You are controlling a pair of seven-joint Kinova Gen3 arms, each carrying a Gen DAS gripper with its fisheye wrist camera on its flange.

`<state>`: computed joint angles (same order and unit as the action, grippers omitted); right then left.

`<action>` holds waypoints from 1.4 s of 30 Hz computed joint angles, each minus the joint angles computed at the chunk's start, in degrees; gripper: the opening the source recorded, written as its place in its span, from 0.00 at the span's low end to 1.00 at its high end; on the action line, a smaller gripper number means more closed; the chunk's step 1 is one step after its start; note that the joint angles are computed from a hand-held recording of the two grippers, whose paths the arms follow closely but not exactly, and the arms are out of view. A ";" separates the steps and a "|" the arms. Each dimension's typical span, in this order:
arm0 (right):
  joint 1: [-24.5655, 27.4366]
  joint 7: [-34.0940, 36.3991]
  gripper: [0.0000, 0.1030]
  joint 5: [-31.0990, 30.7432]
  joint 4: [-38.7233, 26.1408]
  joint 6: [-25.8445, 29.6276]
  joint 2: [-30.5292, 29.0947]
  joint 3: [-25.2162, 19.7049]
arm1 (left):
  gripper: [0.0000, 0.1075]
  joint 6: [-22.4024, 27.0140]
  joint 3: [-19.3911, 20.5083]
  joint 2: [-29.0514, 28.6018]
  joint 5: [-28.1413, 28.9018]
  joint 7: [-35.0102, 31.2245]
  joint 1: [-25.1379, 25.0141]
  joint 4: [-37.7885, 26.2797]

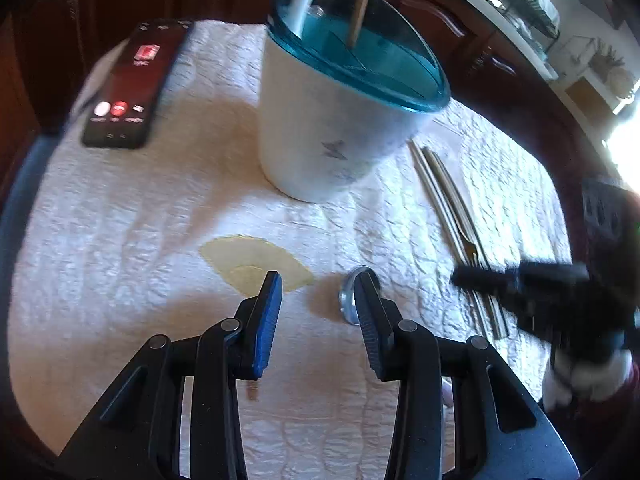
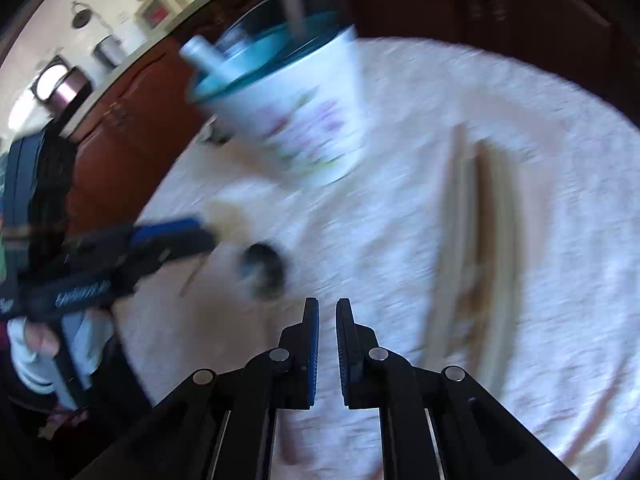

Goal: Organize utensils
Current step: 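Grasp the metal spoon with the left tool while the right tool grasps a wooden chopstick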

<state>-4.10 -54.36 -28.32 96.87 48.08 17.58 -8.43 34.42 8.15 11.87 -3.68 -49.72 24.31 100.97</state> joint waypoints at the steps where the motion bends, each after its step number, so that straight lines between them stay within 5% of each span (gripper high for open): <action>1: -0.26 -1.15 0.07 0.70 -0.49 -0.82 0.26 0.69 | 0.34 -0.12 0.18 0.29 0.32 -0.66 -0.13 -0.10; 10: -3.04 -9.75 0.07 8.75 -8.93 -2.39 7.02 1.63 | 0.34 1.21 0.18 2.01 1.13 -2.52 0.09 -1.15; 21: -5.12 -16.43 0.07 15.63 -9.77 -3.51 7.18 2.03 | 0.34 1.62 -0.11 2.08 1.44 -3.28 -0.29 -1.74; 30: 0.85 -6.58 0.05 8.32 -13.36 5.59 9.91 -3.03 | 0.34 3.55 1.06 3.26 2.92 -7.94 -1.12 -3.92; 37: -1.23 -5.31 0.06 8.57 -12.77 6.41 9.43 -0.51 | 0.34 7.28 1.78 6.79 5.28 -16.02 -1.84 -8.30; 42: -1.24 -6.29 0.08 8.44 -17.19 8.40 12.22 0.10 | 0.13 8.89 1.38 8.93 6.02 -18.35 -1.59 -11.12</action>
<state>-5.35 -60.66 -19.87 79.68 56.48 29.80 -8.33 43.31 9.53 20.80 2.35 -68.08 22.72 89.86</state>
